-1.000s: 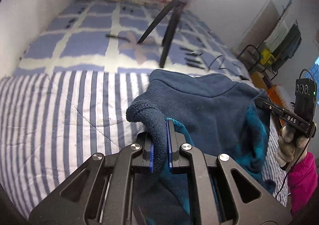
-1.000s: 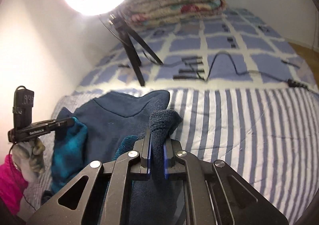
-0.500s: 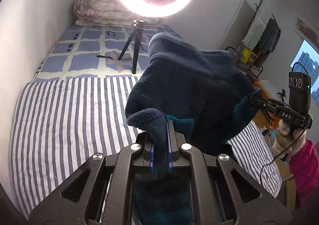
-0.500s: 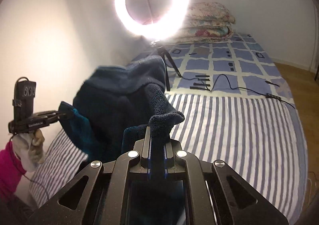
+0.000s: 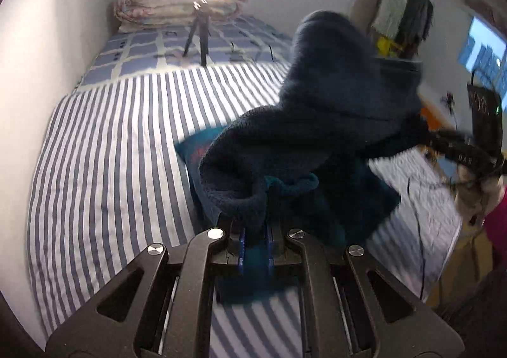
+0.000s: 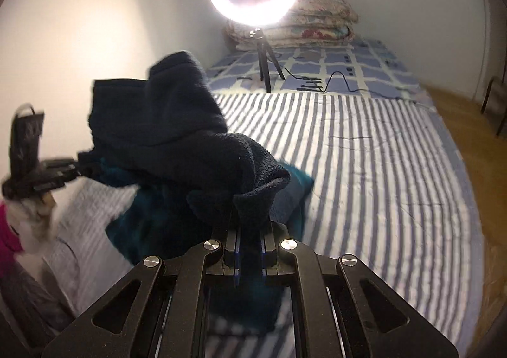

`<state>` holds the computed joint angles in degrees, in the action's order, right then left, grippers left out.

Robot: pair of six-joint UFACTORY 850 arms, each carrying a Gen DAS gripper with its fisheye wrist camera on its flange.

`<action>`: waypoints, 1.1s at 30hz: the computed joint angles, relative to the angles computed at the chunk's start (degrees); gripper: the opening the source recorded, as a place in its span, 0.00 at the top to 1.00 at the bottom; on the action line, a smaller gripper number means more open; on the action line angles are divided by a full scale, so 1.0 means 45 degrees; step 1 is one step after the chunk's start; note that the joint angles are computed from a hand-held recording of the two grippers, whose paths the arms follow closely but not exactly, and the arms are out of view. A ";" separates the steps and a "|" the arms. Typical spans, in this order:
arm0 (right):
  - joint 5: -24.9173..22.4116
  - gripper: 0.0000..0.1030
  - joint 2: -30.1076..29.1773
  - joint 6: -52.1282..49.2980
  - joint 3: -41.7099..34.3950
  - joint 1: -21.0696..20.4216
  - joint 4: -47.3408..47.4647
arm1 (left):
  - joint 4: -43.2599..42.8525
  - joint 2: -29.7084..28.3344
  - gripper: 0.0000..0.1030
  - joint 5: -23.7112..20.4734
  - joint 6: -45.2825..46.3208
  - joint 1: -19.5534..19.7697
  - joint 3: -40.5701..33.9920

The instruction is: Fold large clothes

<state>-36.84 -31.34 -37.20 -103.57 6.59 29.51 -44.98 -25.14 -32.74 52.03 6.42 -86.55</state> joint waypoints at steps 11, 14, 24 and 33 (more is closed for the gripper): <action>-0.0046 0.87 0.2411 -0.0222 0.3136 -0.0273 -0.1255 | 0.0172 0.2322 0.69 -0.0491 0.0811 0.0778 0.3166; -0.0686 0.72 0.2425 -0.0427 0.2995 -0.0889 0.0864 | -0.0913 0.1764 0.43 -0.1684 -0.0049 0.1420 0.2466; -0.2863 0.46 -0.0232 0.1641 0.0443 -0.1332 0.5224 | -0.3718 -0.1873 0.42 -0.5250 -0.4491 0.2092 -0.1263; -0.3496 0.93 -0.1153 0.2725 -0.0669 -0.0890 0.4346 | -0.2894 -0.2016 0.93 -0.4613 -0.4649 0.1494 -0.1609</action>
